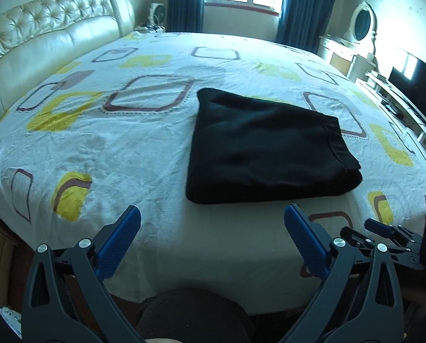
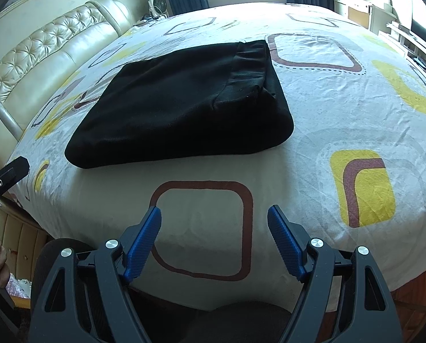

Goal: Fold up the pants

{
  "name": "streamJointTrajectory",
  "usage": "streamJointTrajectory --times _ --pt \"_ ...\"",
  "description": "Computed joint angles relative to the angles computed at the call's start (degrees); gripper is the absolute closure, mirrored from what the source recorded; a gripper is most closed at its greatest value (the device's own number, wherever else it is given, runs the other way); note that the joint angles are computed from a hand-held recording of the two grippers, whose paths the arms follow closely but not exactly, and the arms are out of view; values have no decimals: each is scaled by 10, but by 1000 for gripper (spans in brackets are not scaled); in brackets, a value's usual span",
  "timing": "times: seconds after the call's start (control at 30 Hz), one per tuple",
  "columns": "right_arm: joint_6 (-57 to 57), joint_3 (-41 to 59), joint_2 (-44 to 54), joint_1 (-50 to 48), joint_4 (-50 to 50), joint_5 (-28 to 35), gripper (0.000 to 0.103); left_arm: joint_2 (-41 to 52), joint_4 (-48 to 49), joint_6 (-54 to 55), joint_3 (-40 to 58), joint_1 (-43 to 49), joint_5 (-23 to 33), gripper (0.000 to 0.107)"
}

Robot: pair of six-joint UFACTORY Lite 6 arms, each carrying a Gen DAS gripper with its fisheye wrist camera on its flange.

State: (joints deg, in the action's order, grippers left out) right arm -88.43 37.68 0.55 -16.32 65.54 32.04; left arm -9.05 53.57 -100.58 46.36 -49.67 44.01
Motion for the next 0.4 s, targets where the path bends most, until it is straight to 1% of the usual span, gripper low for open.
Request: streamJointTrajectory --times 0.03,0.1,0.17,0.27,0.3,0.33,0.4 --pt "3 0 1 0 -4 1 27 0 -13 27 6 8 -12 7" --pt "23 9 4 -4 -24 15 27 -7 -2 40 8 14 -13 7" --pt "49 33 10 -15 -44 43 27 -17 2 78 8 54 -25 7" --pt "80 111 42 -39 -47 91 27 -10 -27 186 7 188 -89 7" --pt "90 145 61 -42 -43 94 27 5 -25 205 12 237 -105 7" --pt "101 189 91 -41 -40 94 20 32 -10 216 21 294 -124 7" --pt "130 288 164 -29 -39 71 18 108 20 232 61 399 -162 7"
